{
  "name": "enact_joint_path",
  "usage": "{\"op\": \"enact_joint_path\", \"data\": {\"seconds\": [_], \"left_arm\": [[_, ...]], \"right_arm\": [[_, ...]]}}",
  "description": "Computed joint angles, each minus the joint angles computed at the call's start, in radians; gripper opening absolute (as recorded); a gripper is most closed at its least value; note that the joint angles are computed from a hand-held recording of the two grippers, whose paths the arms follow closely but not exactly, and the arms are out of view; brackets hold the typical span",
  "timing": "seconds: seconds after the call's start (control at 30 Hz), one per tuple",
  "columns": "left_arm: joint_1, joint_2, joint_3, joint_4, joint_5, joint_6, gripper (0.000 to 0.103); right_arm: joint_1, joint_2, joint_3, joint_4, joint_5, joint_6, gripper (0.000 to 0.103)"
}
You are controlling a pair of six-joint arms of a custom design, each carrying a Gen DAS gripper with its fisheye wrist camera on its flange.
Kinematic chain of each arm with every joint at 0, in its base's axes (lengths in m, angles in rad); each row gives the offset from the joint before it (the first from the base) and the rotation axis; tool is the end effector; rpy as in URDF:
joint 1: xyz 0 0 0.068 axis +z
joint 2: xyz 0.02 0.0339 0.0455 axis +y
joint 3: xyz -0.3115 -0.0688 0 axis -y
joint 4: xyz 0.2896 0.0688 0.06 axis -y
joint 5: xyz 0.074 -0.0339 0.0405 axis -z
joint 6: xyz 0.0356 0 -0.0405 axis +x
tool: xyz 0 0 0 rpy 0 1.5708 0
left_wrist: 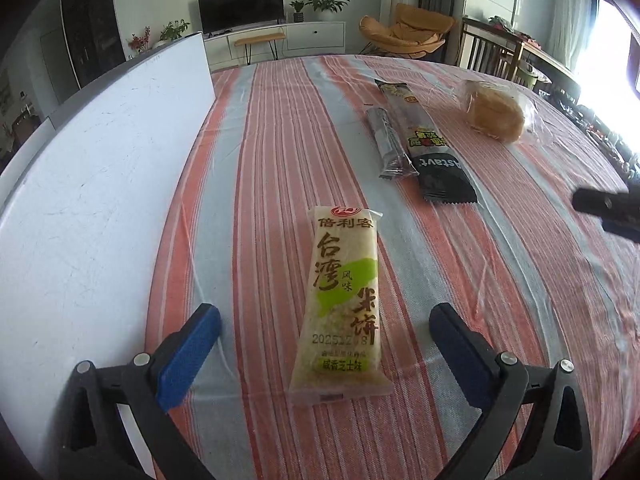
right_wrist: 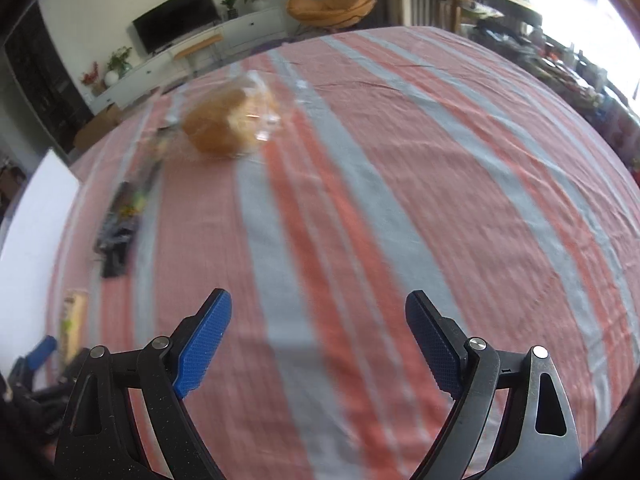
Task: Organize snacks
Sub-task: 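Grasp the yellow rice-cake bar with the left tool while the right tool grasps the black Astava pack, then carry both packs over the box and open both tools to drop them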
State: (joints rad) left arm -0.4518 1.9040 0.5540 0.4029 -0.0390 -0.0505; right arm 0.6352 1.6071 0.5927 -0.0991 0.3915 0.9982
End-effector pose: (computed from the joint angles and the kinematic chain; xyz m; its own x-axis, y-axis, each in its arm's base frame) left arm 0.2776 -0.1332 0.0495 -0.7503 0.3081 -0.5849 0.3784 0.9257 0.0021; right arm 0.2354 0.1566 0.1146 -0.7383 0.4209 -0.5270 0.3834 0.9048 0.1856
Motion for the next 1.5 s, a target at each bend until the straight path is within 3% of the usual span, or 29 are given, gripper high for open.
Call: {"op": "enact_joint_path", "data": {"seconds": [0.1, 0.23, 0.3, 0.33, 0.43, 0.47, 0.57, 0.7, 0.93, 1.03, 1.07, 1.27, 1.3, 1.37, 1.43, 1.47, 1.5], "left_arm": [[0.0, 0.0, 0.0, 0.0, 0.0, 0.0, 0.103], [0.0, 0.0, 0.0, 0.0, 0.001, 0.0, 0.103], [0.0, 0.0, 0.0, 0.0, 0.001, 0.001, 0.103], [0.0, 0.0, 0.0, 0.0, 0.001, 0.001, 0.103], [0.003, -0.002, -0.002, 0.001, 0.003, 0.002, 0.103], [0.003, -0.003, -0.002, 0.0, 0.003, 0.003, 0.103], [0.004, -0.002, -0.001, 0.0, 0.004, 0.003, 0.103], [0.004, -0.002, -0.001, 0.0, 0.004, 0.004, 0.103], [0.004, -0.001, 0.0, 0.0, 0.004, 0.004, 0.103], [0.006, -0.002, 0.0, -0.001, 0.006, 0.005, 0.103], [0.006, -0.002, -0.001, 0.0, 0.008, 0.005, 0.103], [0.027, -0.039, 0.046, -0.165, 0.075, 0.024, 0.101], [0.021, -0.046, 0.042, -0.167, 0.064, 0.018, 0.096], [0.005, -0.06, 0.023, -0.143, 0.041, 0.043, 0.076], [0.005, -0.098, -0.004, -0.139, 0.054, 0.068, 0.027], [0.019, -0.11, -0.004, -0.16, 0.08, 0.068, 0.026], [0.044, -0.122, -0.012, -0.167, 0.132, 0.058, 0.026]], "right_arm": [[-0.038, 0.173, 0.221, 0.0, -0.122, -0.149, 0.088], [-0.05, 0.356, 0.462, -0.09, -0.123, -0.22, 0.079], [-0.072, 0.415, 0.527, -0.12, -0.193, -0.21, 0.057], [-0.077, 0.434, 0.544, -0.13, -0.222, -0.213, 0.051], [-0.046, 0.448, 0.555, -0.146, -0.177, -0.262, 0.046], [-0.037, 0.445, 0.554, -0.164, -0.159, -0.276, 0.031], [-0.038, 0.39, 0.486, -0.153, -0.206, -0.266, 0.017], [-0.015, 0.26, 0.346, -0.169, -0.243, -0.255, 0.012], [0.156, -0.042, -0.027, -0.106, -0.233, -0.055, 0.016], [0.223, -0.117, -0.065, -0.169, -0.143, 0.025, 0.044], [0.231, -0.131, -0.064, -0.189, -0.109, 0.033, 0.065], [0.154, -0.052, 0.063, -0.247, -0.085, -0.023, 0.068], [0.137, 0.01, 0.107, -0.251, -0.095, -0.046, 0.068], [0.117, 0.128, 0.191, -0.288, -0.097, -0.061, 0.068], [0.12, 0.181, 0.219, -0.296, -0.09, -0.051, 0.061], [0.132, 0.164, 0.202, -0.273, -0.073, -0.027, 0.04], [0.145, 0.157, 0.205, -0.307, -0.052, 0.003, 0.027]]}}
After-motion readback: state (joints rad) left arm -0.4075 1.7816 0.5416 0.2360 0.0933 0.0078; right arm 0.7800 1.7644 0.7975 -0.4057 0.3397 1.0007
